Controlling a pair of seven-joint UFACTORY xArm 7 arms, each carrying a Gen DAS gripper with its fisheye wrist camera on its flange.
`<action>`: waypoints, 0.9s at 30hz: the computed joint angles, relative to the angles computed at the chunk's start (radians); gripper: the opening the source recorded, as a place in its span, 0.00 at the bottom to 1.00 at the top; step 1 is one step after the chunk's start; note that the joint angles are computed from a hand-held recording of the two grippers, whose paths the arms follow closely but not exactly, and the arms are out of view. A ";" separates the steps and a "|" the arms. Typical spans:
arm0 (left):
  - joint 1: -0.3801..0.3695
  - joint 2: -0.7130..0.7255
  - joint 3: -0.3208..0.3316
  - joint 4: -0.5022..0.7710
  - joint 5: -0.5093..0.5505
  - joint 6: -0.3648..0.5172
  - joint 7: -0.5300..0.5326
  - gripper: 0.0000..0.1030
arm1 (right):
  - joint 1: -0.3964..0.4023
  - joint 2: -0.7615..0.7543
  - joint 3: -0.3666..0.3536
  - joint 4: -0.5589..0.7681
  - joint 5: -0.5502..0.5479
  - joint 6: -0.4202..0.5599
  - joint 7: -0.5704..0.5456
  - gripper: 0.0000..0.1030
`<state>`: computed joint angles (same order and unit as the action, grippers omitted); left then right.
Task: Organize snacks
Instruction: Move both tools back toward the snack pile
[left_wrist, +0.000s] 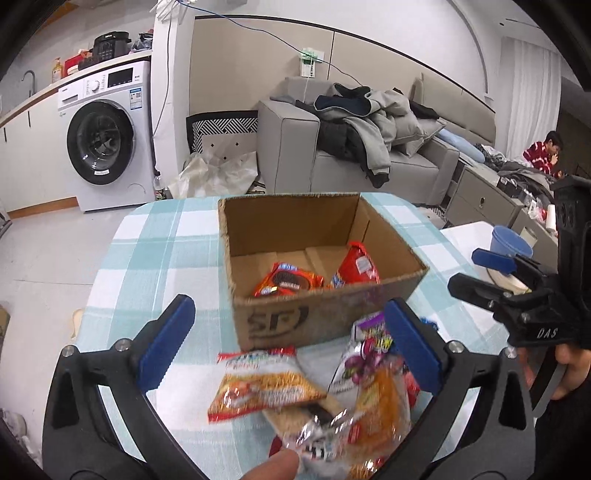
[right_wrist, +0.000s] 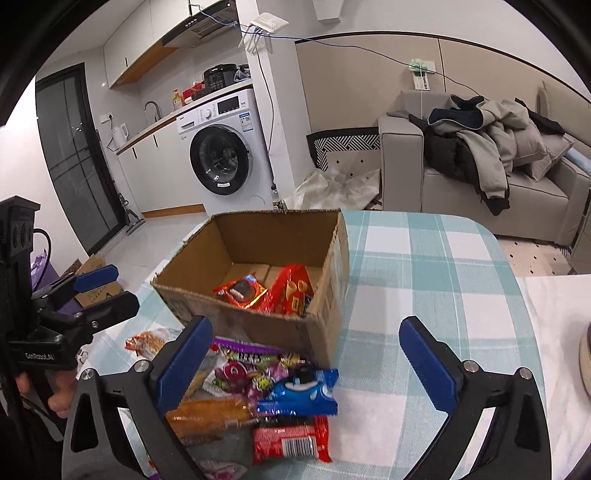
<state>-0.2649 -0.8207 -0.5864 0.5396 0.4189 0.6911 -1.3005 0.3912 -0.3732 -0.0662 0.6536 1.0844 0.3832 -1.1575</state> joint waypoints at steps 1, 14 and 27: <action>-0.014 -0.010 -0.010 -0.002 -0.009 0.026 -0.003 0.99 | -0.002 -0.013 -0.001 -0.015 0.001 0.002 -0.001 1.00; -0.158 -0.069 -0.071 -0.037 -0.082 0.171 -0.087 0.99 | 0.027 -0.172 -0.039 -0.191 -0.065 0.003 0.024 1.00; -0.262 -0.086 -0.098 -0.049 -0.107 0.256 -0.139 0.99 | 0.117 -0.315 -0.086 -0.352 -0.205 -0.003 0.096 1.00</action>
